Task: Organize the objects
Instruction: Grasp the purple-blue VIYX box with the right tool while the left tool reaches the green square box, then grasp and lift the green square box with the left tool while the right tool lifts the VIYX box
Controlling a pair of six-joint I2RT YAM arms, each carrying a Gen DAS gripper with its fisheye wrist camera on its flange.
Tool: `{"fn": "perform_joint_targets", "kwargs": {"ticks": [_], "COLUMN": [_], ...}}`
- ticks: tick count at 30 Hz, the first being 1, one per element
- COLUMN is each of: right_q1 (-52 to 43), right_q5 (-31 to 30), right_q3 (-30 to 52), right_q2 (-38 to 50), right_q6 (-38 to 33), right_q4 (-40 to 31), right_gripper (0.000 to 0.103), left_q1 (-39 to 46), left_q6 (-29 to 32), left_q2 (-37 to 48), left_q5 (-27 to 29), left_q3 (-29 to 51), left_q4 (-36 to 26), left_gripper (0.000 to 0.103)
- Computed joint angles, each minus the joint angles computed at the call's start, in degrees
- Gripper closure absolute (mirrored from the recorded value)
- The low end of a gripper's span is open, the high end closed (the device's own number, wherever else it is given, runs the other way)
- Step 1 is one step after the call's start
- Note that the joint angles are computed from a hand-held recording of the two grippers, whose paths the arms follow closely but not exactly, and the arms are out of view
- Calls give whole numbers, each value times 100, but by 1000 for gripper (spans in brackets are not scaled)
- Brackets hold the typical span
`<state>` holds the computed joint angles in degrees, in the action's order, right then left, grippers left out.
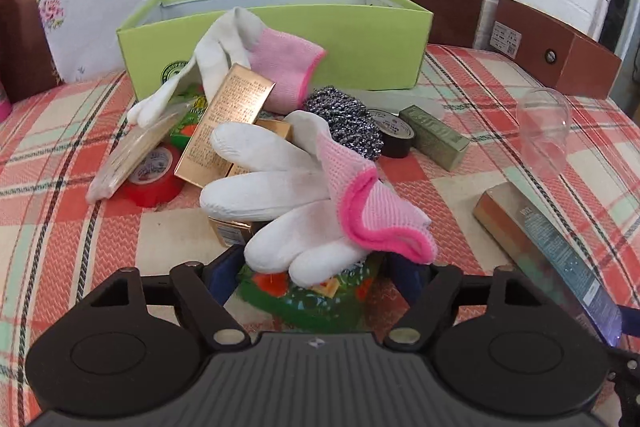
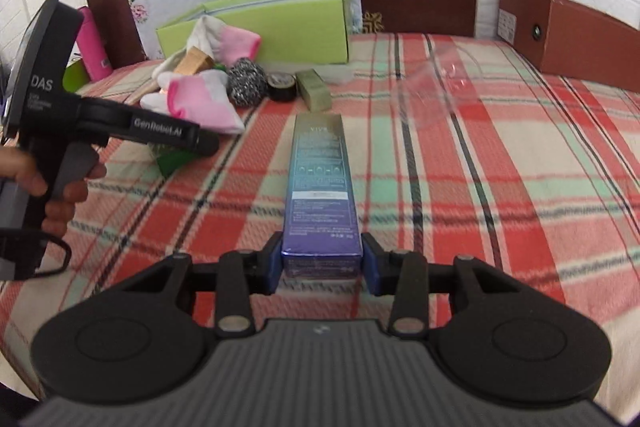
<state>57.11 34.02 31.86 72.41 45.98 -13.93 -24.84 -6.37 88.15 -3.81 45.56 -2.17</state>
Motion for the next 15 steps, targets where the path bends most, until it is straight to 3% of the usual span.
{"fn": "perform_joint_targets", "kwargs": {"ticks": [7, 11, 12, 15], "right_q1": [145, 19, -14, 14], "right_q5": [-214, -302, -326, -239], "right_q3": [109, 181, 205, 262], "right_q2": [34, 195, 246, 332], "right_q6": [-266, -444, -491, -549], "right_q4": [-79, 184, 248, 338], "right_gripper": [63, 49, 47, 42], "left_q1": [130, 379, 359, 162], "left_q6": [257, 176, 204, 358], "left_q2": [-1504, -2090, -2120, -2003], "left_q5": [391, 900, 913, 648], "left_q3": [-1084, -1257, -1248, -1200], "left_q4": [-485, -780, -749, -669], "left_gripper": [31, 24, 19, 18]}}
